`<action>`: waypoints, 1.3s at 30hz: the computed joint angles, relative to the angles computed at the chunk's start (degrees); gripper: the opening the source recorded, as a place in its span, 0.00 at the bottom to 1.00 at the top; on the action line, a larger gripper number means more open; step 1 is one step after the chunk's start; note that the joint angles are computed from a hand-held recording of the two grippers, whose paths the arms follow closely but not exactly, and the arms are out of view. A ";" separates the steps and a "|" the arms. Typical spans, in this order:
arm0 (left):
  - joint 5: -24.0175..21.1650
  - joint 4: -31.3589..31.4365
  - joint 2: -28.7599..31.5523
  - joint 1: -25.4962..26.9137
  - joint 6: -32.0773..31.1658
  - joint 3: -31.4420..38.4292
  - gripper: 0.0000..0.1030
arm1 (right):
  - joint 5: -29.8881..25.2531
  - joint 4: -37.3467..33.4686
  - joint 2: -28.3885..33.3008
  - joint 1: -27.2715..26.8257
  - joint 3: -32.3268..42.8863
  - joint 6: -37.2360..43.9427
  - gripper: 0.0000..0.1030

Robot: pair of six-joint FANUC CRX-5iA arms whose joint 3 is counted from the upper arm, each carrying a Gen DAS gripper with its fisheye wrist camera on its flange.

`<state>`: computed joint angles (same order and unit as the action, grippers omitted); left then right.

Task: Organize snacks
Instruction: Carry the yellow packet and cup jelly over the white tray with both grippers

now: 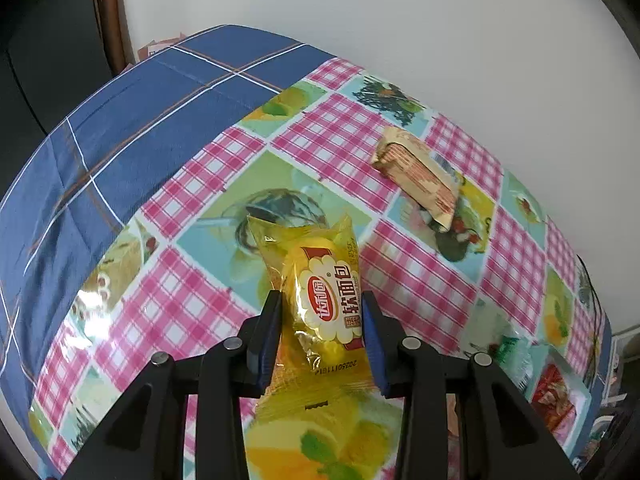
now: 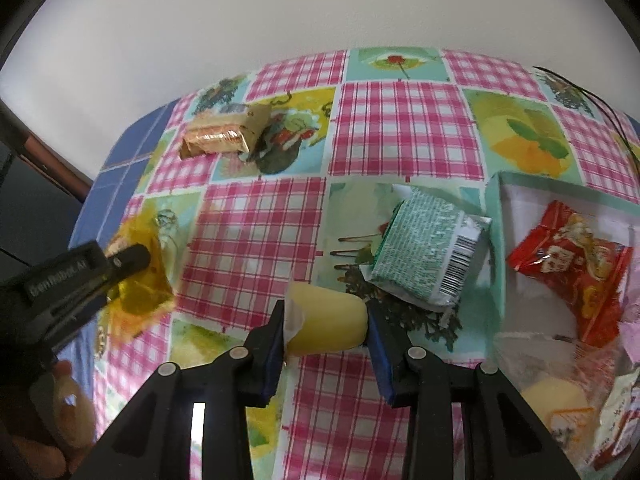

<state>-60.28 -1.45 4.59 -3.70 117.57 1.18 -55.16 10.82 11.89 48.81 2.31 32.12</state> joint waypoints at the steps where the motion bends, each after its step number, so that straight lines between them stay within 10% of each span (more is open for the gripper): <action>1: -0.06 0.04 -0.18 -0.32 0.17 -0.06 0.39 | -0.19 0.36 -0.69 0.12 -0.31 -0.24 0.39; 39: -1.24 -0.79 5.99 -24.49 -4.59 13.90 0.39 | -9.88 10.83 -22.83 -12.05 -17.97 -11.65 0.39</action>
<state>-61.52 -2.24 10.58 -28.19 112.98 15.08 -65.04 21.64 -10.93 36.76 -15.65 20.47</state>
